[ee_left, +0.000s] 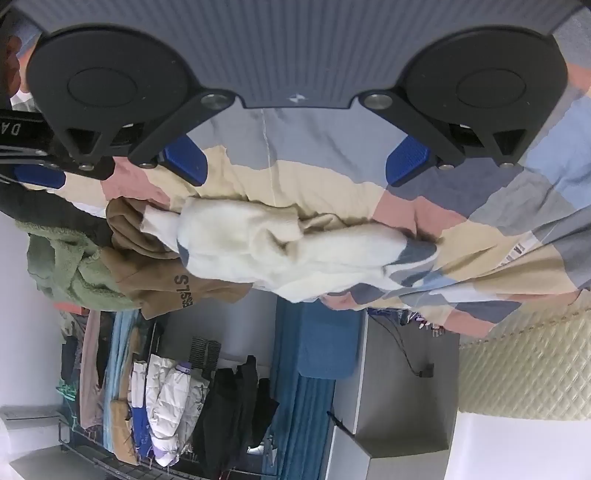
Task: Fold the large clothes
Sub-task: 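Move both grippers toward the crumpled cream striped sweater on the bed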
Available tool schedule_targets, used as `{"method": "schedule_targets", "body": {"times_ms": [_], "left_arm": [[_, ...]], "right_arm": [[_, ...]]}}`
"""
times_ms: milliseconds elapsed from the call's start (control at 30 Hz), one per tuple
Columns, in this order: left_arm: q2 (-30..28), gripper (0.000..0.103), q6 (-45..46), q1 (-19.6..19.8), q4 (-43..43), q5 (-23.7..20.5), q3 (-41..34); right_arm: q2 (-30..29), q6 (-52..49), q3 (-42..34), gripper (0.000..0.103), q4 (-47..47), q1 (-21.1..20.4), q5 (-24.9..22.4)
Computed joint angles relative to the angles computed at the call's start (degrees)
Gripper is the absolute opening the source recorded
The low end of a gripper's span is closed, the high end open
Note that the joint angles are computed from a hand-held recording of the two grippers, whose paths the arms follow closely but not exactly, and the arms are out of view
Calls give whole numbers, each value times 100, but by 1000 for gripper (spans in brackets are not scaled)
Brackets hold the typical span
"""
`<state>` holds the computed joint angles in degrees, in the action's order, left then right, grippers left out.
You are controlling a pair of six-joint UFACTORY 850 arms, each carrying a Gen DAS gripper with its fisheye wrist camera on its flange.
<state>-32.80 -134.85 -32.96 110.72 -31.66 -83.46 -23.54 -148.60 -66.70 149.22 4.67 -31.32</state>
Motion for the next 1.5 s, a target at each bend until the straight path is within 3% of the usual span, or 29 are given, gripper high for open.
{"method": "schedule_targets", "body": {"times_ms": [167, 600, 867, 1000, 1067, 1167, 1233, 1367, 1500], "left_arm": [[-4, 103, -219, 70, 74, 118, 15], [-27, 103, -321, 102, 250, 308, -86], [34, 103, -186, 78, 109, 539, -293], [138, 103, 85, 53, -215, 650, -381], [202, 103, 218, 33, -271, 681, -409], [256, 103, 1107, -34, -996, 618, -569], [314, 103, 1531, -63, -1393, 613, -647], [464, 103, 2193, -87, -2073, 829, -821], [638, 103, 2502, -192, -2317, 609, -845]], "right_arm": [[54, -379, 25, 103, 378, 228, 150], [-132, 393, -179, 103, -109, 79, 166], [-53, 28, -238, 103, 474, 131, 353], [87, -141, -84, 103, 868, 82, -88], [196, 228, -90, 103, 662, 32, 86], [415, 584, -179, 103, 345, 61, 894], [535, 972, -229, 103, -33, 68, 1191], [795, 747, -178, 103, 80, 93, 1281], [971, 1232, -259, 103, -290, 80, 1474]]}}
